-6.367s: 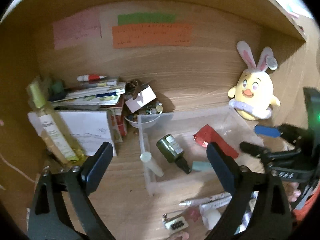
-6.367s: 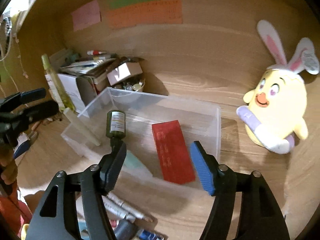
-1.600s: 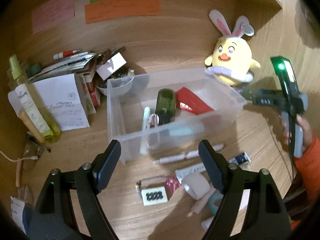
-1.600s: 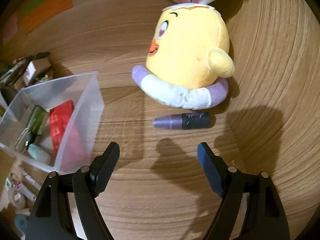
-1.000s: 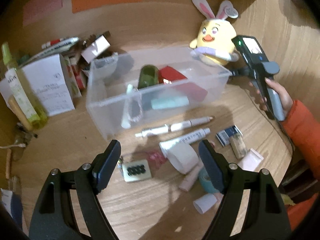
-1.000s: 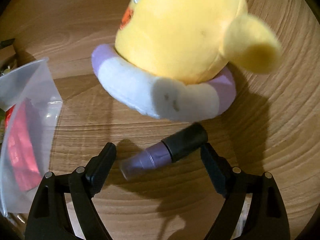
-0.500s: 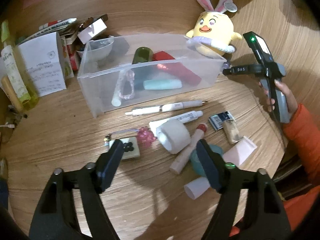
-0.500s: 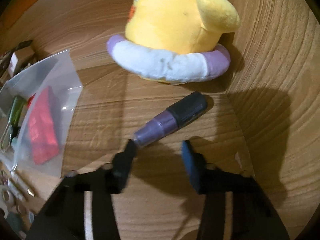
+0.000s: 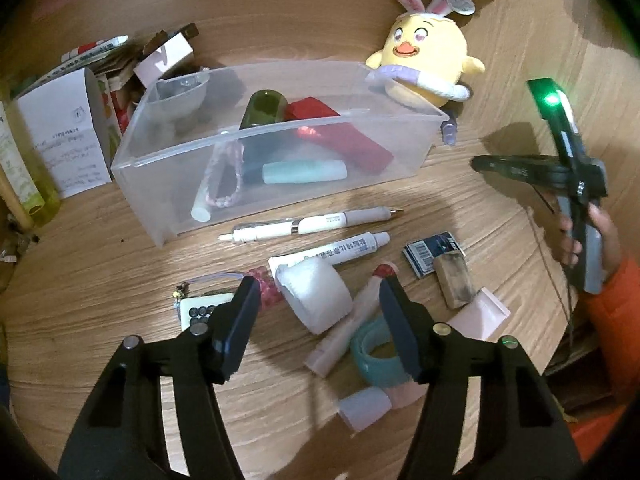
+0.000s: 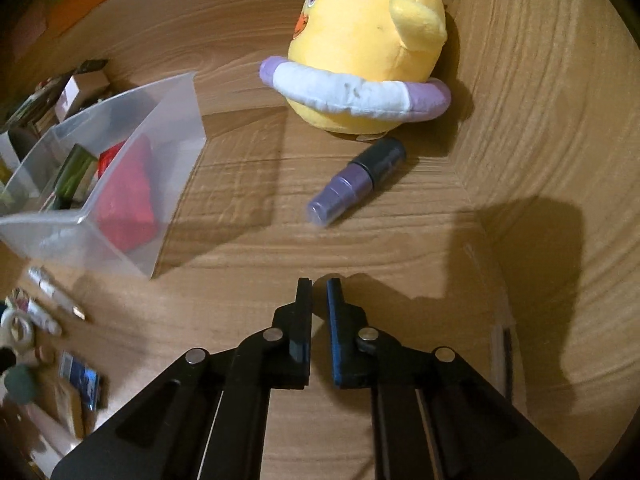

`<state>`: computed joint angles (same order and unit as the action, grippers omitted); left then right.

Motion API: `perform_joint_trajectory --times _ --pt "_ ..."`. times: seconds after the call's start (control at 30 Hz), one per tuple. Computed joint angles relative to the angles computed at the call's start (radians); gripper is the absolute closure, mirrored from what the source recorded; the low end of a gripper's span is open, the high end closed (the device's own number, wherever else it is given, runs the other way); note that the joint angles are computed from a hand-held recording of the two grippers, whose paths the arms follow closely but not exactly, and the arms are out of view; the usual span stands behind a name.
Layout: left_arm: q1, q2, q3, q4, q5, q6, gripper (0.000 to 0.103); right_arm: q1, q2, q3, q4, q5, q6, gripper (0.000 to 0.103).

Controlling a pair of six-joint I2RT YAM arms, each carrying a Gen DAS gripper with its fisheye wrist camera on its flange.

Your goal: Organize objects

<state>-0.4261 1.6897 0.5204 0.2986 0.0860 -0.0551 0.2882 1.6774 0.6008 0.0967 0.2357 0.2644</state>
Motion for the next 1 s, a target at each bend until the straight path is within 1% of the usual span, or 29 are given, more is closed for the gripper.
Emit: perform_joint_trajectory --times 0.03,0.07,0.1,0.13,0.17,0.2,0.27,0.47,0.53,0.57,0.63,0.67,0.7,0.83,1.0 --pt "-0.005 0.008 0.004 0.002 -0.009 -0.006 0.043 -0.024 0.033 0.032 0.031 -0.006 -0.027 0.095" --pt "-0.009 0.015 0.008 0.001 -0.021 -0.011 0.05 -0.021 0.044 0.081 -0.042 0.019 0.003 0.086" --pt "-0.011 0.019 0.011 0.002 -0.028 -0.017 0.054 -0.027 0.052 0.088 -0.032 0.028 0.025 0.069" --pt "-0.009 0.022 0.013 0.002 -0.023 -0.019 0.062 -0.053 0.11 0.13 0.013 0.002 0.009 0.059" --pt "-0.004 0.026 0.015 0.001 -0.015 -0.021 0.068 -0.061 0.117 0.14 0.035 0.015 0.025 0.045" --pt "-0.001 0.026 0.014 0.005 -0.012 -0.026 0.069 -0.067 0.13 0.162 0.035 0.02 0.034 0.043" --pt "0.004 0.018 0.001 0.019 -0.01 -0.027 0.079 -0.086 0.17 0.224 0.012 0.002 0.043 0.043" --pt "0.014 -0.036 -0.055 0.054 -0.005 -0.024 0.079 -0.112 0.318 0.418 -0.103 0.042 0.091 0.043" --pt "0.021 -0.077 -0.079 0.059 0.004 -0.019 0.079 -0.123 0.357 0.465 -0.129 0.043 0.112 0.048" --pt "0.025 -0.097 -0.087 0.057 0.01 -0.015 0.079 -0.128 0.366 0.476 -0.137 0.035 0.114 0.056" --pt "0.036 -0.147 -0.103 0.049 0.016 -0.007 0.079 -0.127 0.367 0.476 -0.132 0.052 0.113 0.067" --pt "0.041 -0.167 -0.106 0.041 0.02 -0.003 0.079 -0.129 0.361 0.469 -0.127 0.043 0.11 0.077" --pt "0.049 -0.188 -0.107 0.031 0.027 0.002 0.079 -0.128 0.353 0.462 -0.127 0.045 0.113 0.079" --pt "0.078 -0.244 -0.087 -0.002 0.039 0.01 0.079 -0.123 0.306 0.396 -0.103 0.045 0.113 0.079" --pt "0.121 -0.241 -0.025 -0.027 0.052 0.012 0.079 -0.101 0.197 0.263 -0.06 0.026 0.106 0.079"
